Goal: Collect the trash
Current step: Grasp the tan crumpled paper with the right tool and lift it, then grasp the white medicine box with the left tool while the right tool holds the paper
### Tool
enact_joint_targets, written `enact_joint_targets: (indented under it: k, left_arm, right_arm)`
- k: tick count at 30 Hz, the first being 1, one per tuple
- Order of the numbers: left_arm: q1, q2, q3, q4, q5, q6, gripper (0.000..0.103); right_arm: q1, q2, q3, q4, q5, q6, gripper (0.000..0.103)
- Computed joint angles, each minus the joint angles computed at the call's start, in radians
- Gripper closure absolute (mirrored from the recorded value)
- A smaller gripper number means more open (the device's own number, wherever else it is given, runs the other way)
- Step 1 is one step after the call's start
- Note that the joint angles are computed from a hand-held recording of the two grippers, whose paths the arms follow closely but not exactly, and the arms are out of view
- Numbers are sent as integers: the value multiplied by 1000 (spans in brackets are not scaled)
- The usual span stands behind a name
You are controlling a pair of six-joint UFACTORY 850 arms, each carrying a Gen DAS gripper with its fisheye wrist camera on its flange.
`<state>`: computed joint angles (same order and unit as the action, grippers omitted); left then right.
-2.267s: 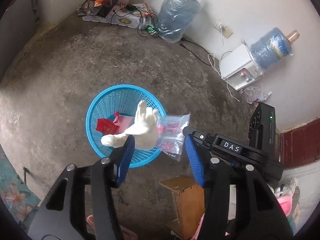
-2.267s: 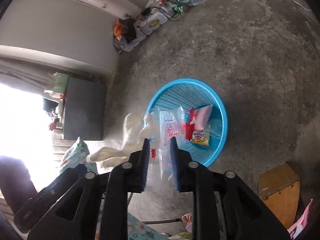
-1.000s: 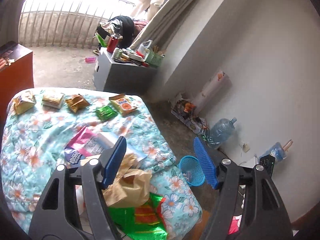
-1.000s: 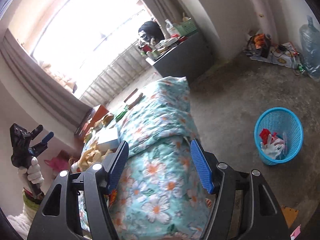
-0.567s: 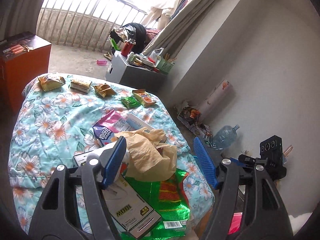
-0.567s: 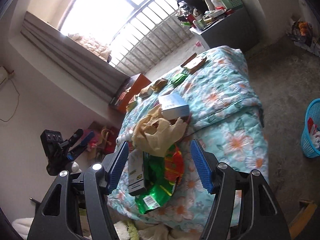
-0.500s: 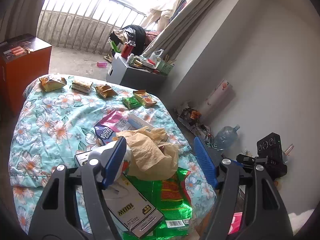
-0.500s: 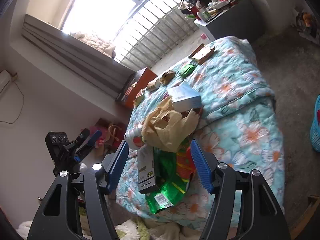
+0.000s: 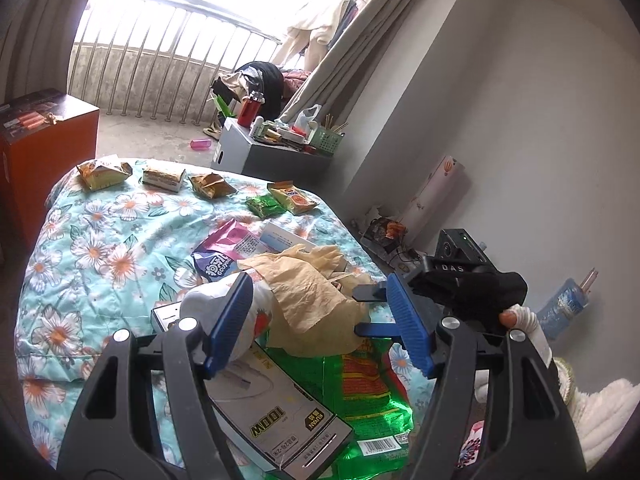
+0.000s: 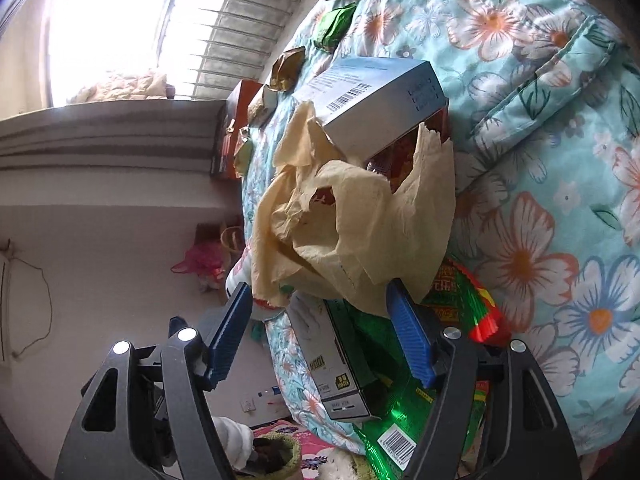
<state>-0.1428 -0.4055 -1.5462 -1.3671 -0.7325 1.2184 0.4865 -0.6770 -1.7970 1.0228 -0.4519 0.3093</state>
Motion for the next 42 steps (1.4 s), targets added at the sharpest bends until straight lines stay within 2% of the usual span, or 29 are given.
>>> enact_joint_targets:
  k: [4, 8, 15, 18, 20, 24, 29, 35, 42]
  left_arm:
    - [-3, -17, -13, 3, -24, 36, 39]
    - [-16, -35, -32, 49, -33, 59, 39]
    - [-21, -64, -56, 95, -83, 45, 40]
    - [-15, -66, -49, 84, -107, 44, 40]
    - [-10, -66, -46, 76, -119, 44, 40]
    - [-2, -65, -38, 71, -125, 43, 40]
    - [3, -67, -38, 79, -117, 28, 40]
    - [3, -64, -33, 76, -108, 18, 40]
    - [-4, -57, -28, 80, -92, 3, 40]
  right_arm:
    - [1, -71, -132, -196, -65, 193, 35]
    - [0, -138, -268, -325, -146, 303, 35]
    - [4, -349, -661, -522, -396, 451, 35]
    - [5, -426, -797, -568, -467, 492, 37]
    - [4, -421, -784, -574, -456, 489, 49]
    - [-1, -352, -636, -509, -366, 437, 64]
    - [-7, -246, -436, -406, -239, 336, 89]
    - [-11, -121, -241, -263, -106, 180, 97]
    - [-13, 54, 6, -8, 62, -102, 97]
